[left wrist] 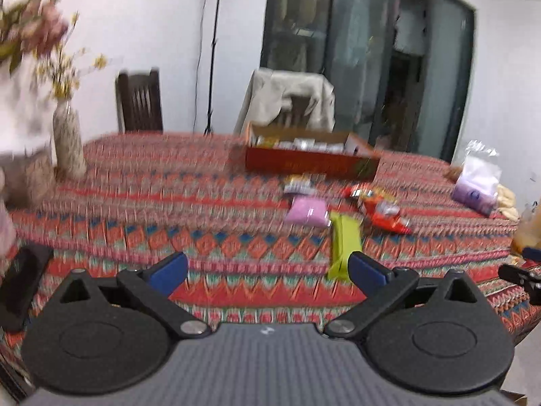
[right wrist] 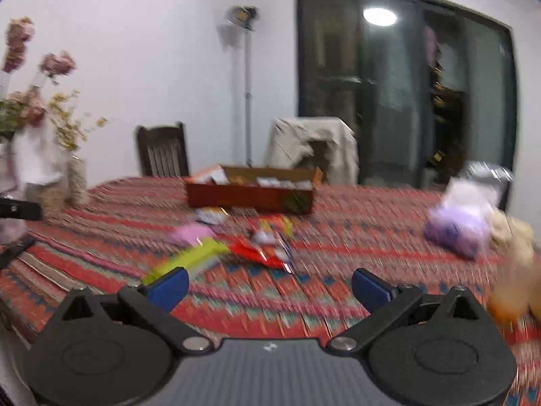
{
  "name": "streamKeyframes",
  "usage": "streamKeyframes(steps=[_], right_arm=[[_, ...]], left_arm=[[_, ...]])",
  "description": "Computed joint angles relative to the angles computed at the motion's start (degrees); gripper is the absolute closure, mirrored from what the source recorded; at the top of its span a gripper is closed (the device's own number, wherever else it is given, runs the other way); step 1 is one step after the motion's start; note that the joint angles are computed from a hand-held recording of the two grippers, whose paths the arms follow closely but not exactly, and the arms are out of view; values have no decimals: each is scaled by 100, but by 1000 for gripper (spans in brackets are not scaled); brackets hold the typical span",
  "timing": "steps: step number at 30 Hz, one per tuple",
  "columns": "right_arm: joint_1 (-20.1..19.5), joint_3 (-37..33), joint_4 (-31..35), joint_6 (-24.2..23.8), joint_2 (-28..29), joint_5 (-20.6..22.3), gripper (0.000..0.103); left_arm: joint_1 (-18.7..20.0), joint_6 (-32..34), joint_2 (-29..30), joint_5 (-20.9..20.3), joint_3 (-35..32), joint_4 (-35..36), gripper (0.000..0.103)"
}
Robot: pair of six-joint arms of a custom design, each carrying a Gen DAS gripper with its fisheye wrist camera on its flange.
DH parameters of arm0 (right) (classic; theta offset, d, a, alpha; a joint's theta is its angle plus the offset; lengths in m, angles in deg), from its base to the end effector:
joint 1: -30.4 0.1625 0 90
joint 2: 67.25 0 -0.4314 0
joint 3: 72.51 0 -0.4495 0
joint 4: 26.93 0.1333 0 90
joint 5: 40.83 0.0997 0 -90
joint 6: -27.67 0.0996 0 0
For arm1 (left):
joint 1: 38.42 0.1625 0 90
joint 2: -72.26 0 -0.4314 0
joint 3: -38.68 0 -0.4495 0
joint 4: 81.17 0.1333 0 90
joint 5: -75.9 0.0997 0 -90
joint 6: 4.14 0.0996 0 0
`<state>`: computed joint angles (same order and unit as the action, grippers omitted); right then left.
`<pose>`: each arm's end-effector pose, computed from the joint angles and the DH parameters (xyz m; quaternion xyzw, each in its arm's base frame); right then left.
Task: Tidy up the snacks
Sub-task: 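Withdraw both tools from the box back toward the snack pile, then grasp a seed-cracker packet with the left gripper while the right grasps the red-yellow bag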
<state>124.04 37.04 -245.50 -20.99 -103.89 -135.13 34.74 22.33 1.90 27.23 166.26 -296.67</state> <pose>0.1647 -0.6073 0.0166 0.3738 -0.8010 0.4183 0.2093 0.0472 -0.5312 0.2558 0.1017 0.7928 -0.4987 0.3351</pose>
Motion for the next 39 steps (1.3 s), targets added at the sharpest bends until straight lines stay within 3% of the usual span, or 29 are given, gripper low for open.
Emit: streamKeyframes(steps=[3, 10, 18, 24, 28, 30, 32, 34, 39], right_arm=[[-67, -9, -10, 192, 71, -227, 0], [-123, -185, 219, 350, 146, -295, 0], [0, -1086, 1168, 633, 552, -577, 0], [217, -2415, 2089, 408, 1168, -564, 10], [352, -3622, 2744, 430, 1791, -764, 15], [387, -4276, 3141, 510, 2117, -898, 18], [399, -4878, 3568, 697, 2401, -948, 22], [409, -5458, 3974, 797, 2685, -1010, 23], [392, -6276, 4143, 656, 3205, -1076, 28]], left_arm=[[109, -114, 40, -40, -54, 205, 0], [305, -151, 225, -139, -412, 584, 0], [648, -309, 715, -509, -1409, 1558, 0], [849, 102, 1358, -1101, -2707, 2166, 1], [899, 324, 1960, -1144, -3729, 2523, 12], [966, 266, 2222, -1342, -4260, 2949, 14], [1018, 147, 2531, -1333, -4879, 3500, 22], [1076, -40, 2882, -1244, -5508, 3989, 23], [1265, -667, 3426, -1337, -6452, 4742, 36]])
